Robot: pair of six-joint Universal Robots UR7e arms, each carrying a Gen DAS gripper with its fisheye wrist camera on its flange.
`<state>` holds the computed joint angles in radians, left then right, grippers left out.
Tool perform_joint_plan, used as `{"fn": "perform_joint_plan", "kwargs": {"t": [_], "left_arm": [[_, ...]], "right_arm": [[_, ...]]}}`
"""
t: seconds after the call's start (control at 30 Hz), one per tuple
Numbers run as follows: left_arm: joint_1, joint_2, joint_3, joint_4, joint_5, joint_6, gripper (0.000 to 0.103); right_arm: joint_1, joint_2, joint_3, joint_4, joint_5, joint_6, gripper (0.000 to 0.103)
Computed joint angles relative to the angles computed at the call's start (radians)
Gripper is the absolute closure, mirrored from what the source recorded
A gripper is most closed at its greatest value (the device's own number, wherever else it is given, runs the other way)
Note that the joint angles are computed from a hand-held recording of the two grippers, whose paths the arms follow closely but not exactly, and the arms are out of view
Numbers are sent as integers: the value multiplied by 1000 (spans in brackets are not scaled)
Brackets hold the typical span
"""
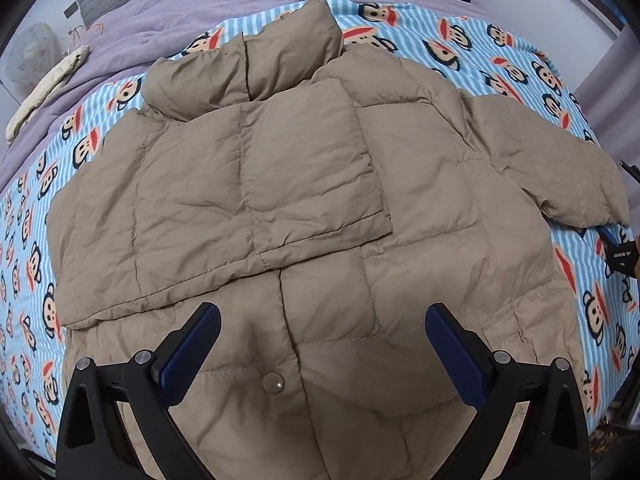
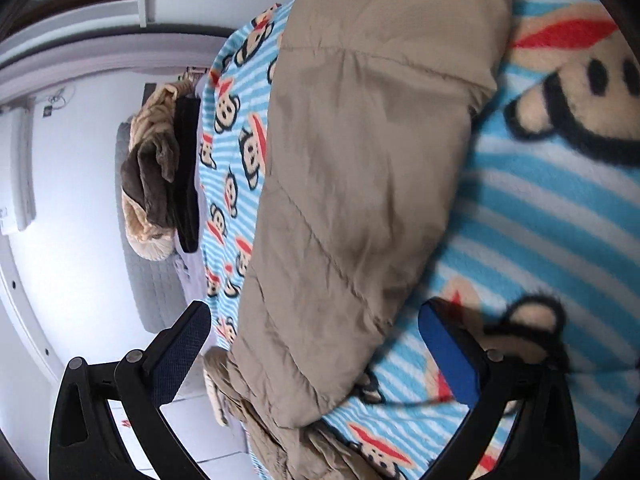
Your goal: Fold large clothes
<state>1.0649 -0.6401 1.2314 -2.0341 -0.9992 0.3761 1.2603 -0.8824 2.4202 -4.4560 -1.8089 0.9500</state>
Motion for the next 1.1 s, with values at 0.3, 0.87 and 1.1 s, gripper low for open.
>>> {"fn": "perform_joint_plan", "kwargs": {"t": [0.3,0.87,1.1], "left_arm": [[2,3,-9,-6,-4,-34,1],[49,-1,-130,0,12,-83,1],[94,4,-201,-27,41,-83,1]], "right_arm": [[-152,68,-15,-221,265,199,18],[109,-145,-232,248,176,-224,92],[314,-47,-567,689,44,-508,92]]}}
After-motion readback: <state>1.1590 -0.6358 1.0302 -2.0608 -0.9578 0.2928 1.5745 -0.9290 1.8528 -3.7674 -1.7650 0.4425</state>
